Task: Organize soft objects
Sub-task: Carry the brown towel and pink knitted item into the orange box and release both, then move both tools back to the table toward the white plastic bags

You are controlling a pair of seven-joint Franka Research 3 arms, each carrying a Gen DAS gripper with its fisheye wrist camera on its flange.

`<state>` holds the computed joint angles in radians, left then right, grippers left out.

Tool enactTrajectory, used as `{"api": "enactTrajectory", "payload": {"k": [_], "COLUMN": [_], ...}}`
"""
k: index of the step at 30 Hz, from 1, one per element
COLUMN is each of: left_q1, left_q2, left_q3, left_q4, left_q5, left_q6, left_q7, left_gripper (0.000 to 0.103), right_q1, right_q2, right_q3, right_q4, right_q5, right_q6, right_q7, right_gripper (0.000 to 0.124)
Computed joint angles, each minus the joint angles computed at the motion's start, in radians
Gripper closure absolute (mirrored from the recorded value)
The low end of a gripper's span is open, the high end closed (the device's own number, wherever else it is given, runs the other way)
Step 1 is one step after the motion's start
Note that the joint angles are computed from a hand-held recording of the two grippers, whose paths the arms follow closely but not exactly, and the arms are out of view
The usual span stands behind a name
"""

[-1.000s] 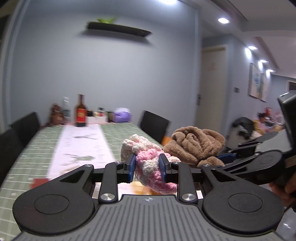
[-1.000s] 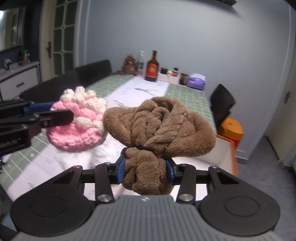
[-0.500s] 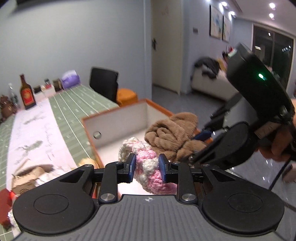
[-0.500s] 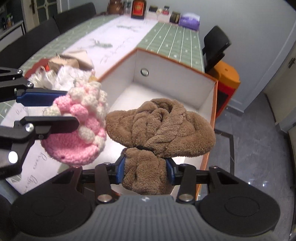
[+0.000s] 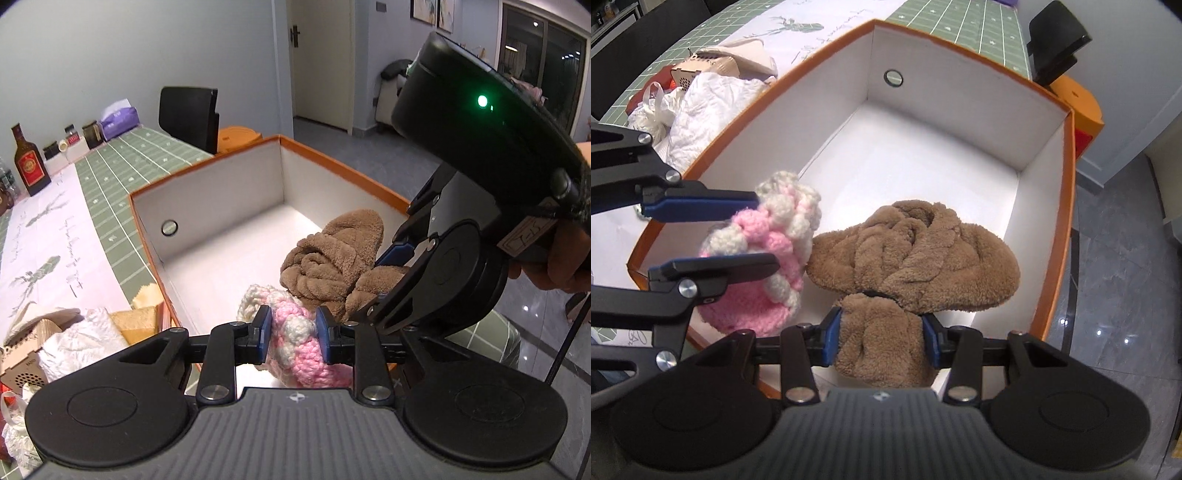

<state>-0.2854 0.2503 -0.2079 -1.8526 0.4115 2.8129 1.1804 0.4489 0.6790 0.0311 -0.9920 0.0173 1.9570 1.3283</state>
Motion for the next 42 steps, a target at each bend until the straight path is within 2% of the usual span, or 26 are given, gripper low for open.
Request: {"api": "enactTrajectory", "payload": {"k": [5,13,16,17,19,21,26,29,34,38,42], "left_q1": [0.009,-0.012,-0.023,-0.028,-0.031,-0.024,-0.025,-0.018,-0.009,0.027,0.083], "left_q2": [0.018,0.019,0.005,-0.001,-0.015,-0.03,-0.073,-0.1,-0.155,-0.199,-0.247], "left_q3": [-0.012,0.011,0.027,0.033,0.04,0.038,0.057,0.066,0.091,0.092,0.076], "left_q4": [0.022,0.02,0.002,-0.003,-0.02,-0.039,-0.092,-0.123,-0.168,-0.2,-0.23], "left_q5": [-0.035,0.016,0.064,0.086,0.123,0.135,0.221,0.279,0.474,0.673,0.951], "left_q6": [-0.037,-0.053,-0.038,-0.034,-0.012,0.011,0.078,0.118,0.171,0.219,0.247], "left_q7": [0.043,-0.001,-0.043,-0.064,-0.098,-0.116,-0.223,-0.294,-0.496,-0.716,-1.025], "left_gripper": [0.073,0.068,0.066,0.063,0.05,0.046,0.041,0.04,0.038,0.037,0.037], "right_q1": [-0.002,0.009,0.011,0.012,0.017,0.02,0.027,0.031,0.048,0.068,0.087], "right_q2": [0.05,0.047,0.035,0.028,0.007,-0.018,-0.085,-0.122,-0.203,-0.294,-0.378], "right_q3": [-0.001,-0.011,-0.013,-0.014,-0.019,-0.019,-0.02,-0.019,-0.025,-0.033,-0.034], "right_q4": [0.084,0.069,0.057,0.048,0.022,-0.009,-0.1,-0.155,-0.283,-0.437,-0.589], "right_q5": [0.009,-0.01,-0.018,-0.023,-0.038,-0.049,-0.08,-0.098,-0.154,-0.228,-0.303], "right_q6": [-0.062,-0.039,-0.028,-0.02,0.004,0.029,0.095,0.134,0.248,0.42,0.607], "right_q7": [0.005,0.009,0.01,0.01,0.009,0.008,0.01,0.02,0.067,0.167,0.317], "right_gripper": [0.078,0.073,0.067,0.063,0.058,0.057,0.048,0.048,0.046,0.043,0.043]}}
